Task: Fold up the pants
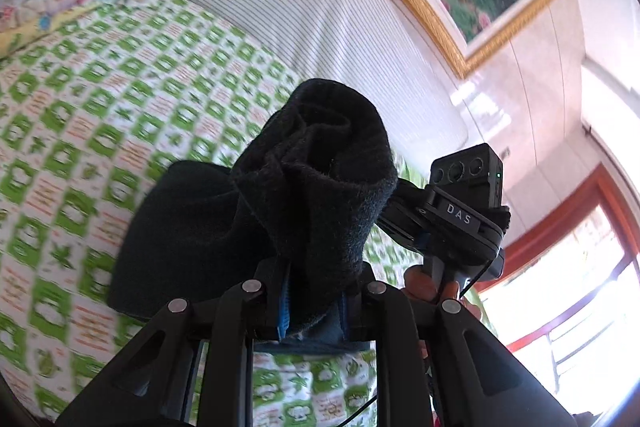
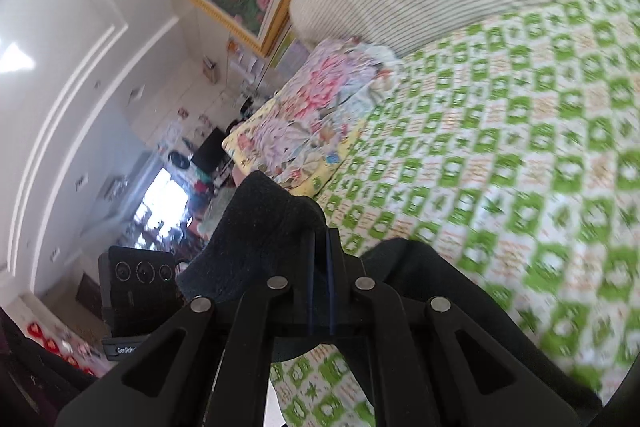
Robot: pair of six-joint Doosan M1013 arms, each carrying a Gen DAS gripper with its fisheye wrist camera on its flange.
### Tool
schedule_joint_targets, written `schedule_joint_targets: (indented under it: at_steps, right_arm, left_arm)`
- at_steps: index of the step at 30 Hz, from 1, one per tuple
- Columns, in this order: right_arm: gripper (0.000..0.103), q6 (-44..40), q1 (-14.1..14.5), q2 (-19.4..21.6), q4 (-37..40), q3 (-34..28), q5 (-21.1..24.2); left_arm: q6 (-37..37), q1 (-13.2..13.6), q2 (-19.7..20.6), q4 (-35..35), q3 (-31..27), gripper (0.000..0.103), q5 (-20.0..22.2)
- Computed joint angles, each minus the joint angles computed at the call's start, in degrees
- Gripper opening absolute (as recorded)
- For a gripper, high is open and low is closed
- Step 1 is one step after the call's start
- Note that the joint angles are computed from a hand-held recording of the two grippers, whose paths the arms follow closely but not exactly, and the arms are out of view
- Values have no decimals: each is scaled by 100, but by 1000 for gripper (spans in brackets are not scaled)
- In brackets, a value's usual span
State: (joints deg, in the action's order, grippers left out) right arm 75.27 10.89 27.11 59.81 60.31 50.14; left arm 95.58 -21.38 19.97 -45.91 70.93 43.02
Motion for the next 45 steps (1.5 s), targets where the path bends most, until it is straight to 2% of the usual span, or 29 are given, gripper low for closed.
schedule_joint_targets:
  at_steps: [5,11,23,28,33,36,38,41,43,45]
  right_arm:
    - [6,-222,-140,-364,446,744,-353]
    - [6,-380,-256,-619,784,1279,-584]
    - [6,-470,-385,-841,1095,1820,-814]
    - [6,-292,-406,-892,921,1947,-903]
    - [9,220,-358,-976,230,2012,-1078]
    - [9,960,-279,-1104,-657,2075,-1377]
    - [9,1160,-263,-1228,-846,2221,-1631]
    - [24,1726,-216,-1434,-1398,2413,-2012]
    - [47,2099,-178,-1572,-1779,2541,-2224]
    - [53,2480,-133,-1702,-2180,2653,-2408]
  left_arm:
    - [-26,-226,89,217,-102,17,222]
    - [-99,-413,214,502,-253,18,389]
    - [-271,-593,405,958,-469,18,617]
    - [-322,-685,480,1266,-516,18,645]
    - [-274,-737,545,1351,-542,28,696]
    - [-95,-754,559,1253,-546,36,776]
    - [24,-748,578,1100,-550,52,850]
    - [109,-777,582,1036,-528,55,915]
    - [143,-802,588,1084,-529,56,931]
    - [233,-802,588,1016,-514,60,983]
